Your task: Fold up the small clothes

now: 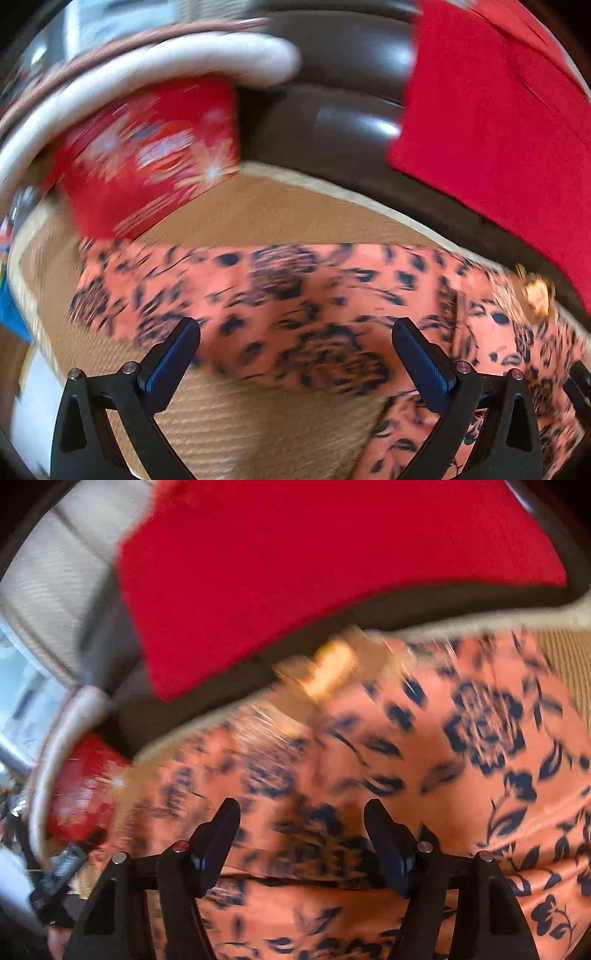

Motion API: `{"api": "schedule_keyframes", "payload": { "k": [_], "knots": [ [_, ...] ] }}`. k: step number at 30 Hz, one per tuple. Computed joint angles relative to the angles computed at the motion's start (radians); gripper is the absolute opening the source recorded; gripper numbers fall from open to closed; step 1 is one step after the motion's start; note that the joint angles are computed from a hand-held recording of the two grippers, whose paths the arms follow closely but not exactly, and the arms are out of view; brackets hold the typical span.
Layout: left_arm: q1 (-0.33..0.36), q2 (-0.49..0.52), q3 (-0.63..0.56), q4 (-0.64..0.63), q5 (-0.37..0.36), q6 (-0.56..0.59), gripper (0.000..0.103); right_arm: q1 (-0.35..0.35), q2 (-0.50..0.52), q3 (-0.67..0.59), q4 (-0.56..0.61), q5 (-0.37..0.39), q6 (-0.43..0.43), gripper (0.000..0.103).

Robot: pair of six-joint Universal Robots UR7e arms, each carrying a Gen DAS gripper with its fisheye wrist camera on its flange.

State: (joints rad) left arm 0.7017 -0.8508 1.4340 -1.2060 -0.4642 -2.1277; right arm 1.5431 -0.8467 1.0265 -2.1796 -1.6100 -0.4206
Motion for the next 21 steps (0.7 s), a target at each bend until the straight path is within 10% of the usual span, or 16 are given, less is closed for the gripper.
{"api": "schedule_keyframes", "payload": {
  "k": [8, 21],
  "knots": [
    [-0.073, -0.270, 0.295, 0.115, -0.142, -0.456, 0.103, -0.004, -0.045, 0.099, -0.067, 0.085, -0.041, 0.074],
    [-0.089, -0.572, 0.795, -0.798, -0.015, -0.127, 0.076, -0.004, -0.063, 0.112, -0.092, 0.109, -0.071, 0.074]
  ]
}}
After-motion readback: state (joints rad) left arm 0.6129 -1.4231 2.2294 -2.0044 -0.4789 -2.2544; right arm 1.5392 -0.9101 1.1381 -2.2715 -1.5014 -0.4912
